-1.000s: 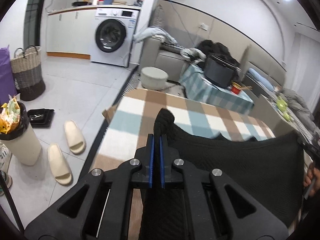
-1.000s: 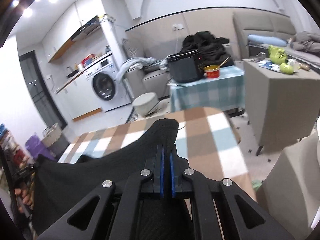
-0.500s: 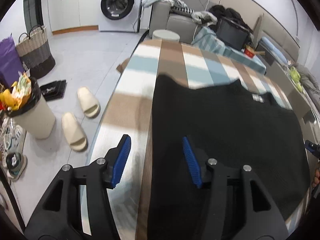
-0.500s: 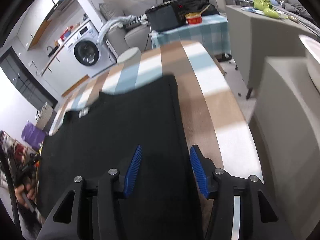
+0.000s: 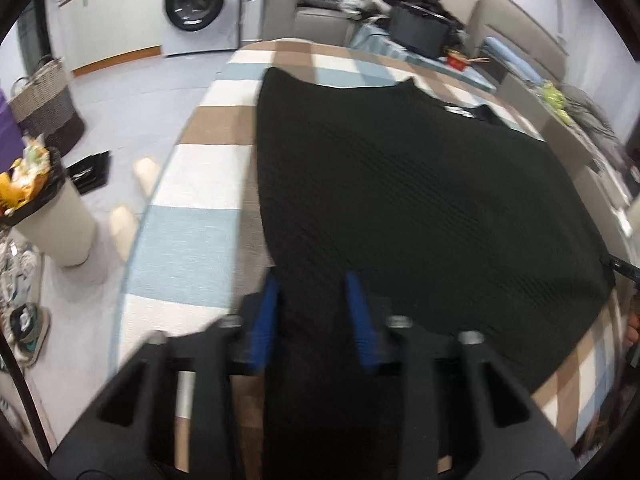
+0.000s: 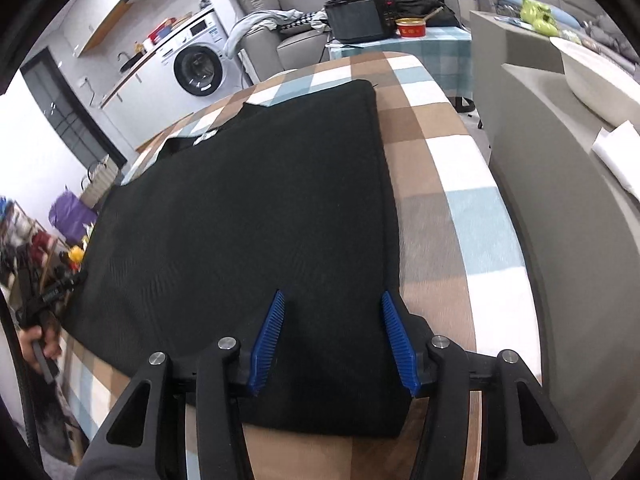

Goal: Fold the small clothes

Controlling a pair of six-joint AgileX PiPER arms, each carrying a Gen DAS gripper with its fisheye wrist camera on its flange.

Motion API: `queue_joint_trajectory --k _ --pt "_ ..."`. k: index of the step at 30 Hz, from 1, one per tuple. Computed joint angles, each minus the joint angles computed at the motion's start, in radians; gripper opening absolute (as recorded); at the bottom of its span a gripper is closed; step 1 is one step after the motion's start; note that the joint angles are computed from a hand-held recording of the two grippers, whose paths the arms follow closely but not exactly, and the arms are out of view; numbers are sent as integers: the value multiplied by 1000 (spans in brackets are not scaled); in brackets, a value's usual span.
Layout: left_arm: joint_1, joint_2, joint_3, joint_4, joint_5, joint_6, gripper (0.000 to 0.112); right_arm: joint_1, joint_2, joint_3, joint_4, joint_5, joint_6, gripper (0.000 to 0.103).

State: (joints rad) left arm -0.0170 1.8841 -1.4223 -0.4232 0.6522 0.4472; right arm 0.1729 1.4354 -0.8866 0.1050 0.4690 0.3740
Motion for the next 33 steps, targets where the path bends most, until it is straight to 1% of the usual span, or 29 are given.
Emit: queue_joint_trajectory --k 1,2,3,4,5,7,9,12,14,16,17,18,19,20,21,23,24,25,26,27,28,31,33 --pt "-7 -9 12 11 -15 -1 18 15 -8 6 -42 -2 42 49" --pt "-19 -26 36 38 -41 -3 16 28 -9 8 -73 -3 70 41" --pt "-26 -42 59 56 -61 -3 16 46 -11 11 -110 -3 104 37" --pt "-31 -38 48 70 -59 -14 16 71 -16 14 -172 -1 166 34" --pt "-29 -53 70 64 -68 -4 16 97 -18 16 -230 7 219 29" --pt "-22 -78 102 56 -79 8 16 147 -31 22 -305 32 284 26" --pt "-10 -112 146 40 -94 33 16 198 -64 49 -366 53 354 26" --pt "5 -177 225 34 -113 47 18 255 -123 97 -411 69 434 27" --pt "7 -214 259 39 -131 43 18 283 -153 115 -447 87 497 33" --pt "9 -258 286 22 -129 62 20 324 -194 134 -530 107 607 37" --pt "5 -283 296 26 -129 53 26 344 -204 132 -576 124 660 38" --pt "2 -303 302 23 -126 52 39 359 -213 125 -614 138 694 39" --pt "0 -329 311 6 -126 61 46 378 -223 116 -648 153 724 42" --pt "-2 -363 328 -38 -132 88 59 401 -229 105 -684 167 757 46" --pt "-6 -381 334 -58 -129 96 69 418 -226 88 -695 175 762 49" --pt "-16 -411 340 -145 -87 162 77 455 -198 51 -727 184 798 62" --pt "-30 -422 344 -163 -75 174 78 464 -182 38 -726 172 795 65" --pt "-52 -426 347 -167 -73 170 79 464 -159 18 -699 158 759 69" --pt "-77 -429 354 -172 -71 164 82 470 -123 -9 -673 146 723 71" --pt "-100 -424 355 -168 -65 150 82 477 -90 -33 -667 132 710 73" --pt "-129 -415 351 -152 -53 127 82 479 -56 -57 -643 116 682 78" --pt "-212 -395 359 -97 -52 67 82 498 38 -119 -577 90 608 78" --pt "-256 -395 379 -72 -62 54 82 522 82 -144 -577 73 599 78"
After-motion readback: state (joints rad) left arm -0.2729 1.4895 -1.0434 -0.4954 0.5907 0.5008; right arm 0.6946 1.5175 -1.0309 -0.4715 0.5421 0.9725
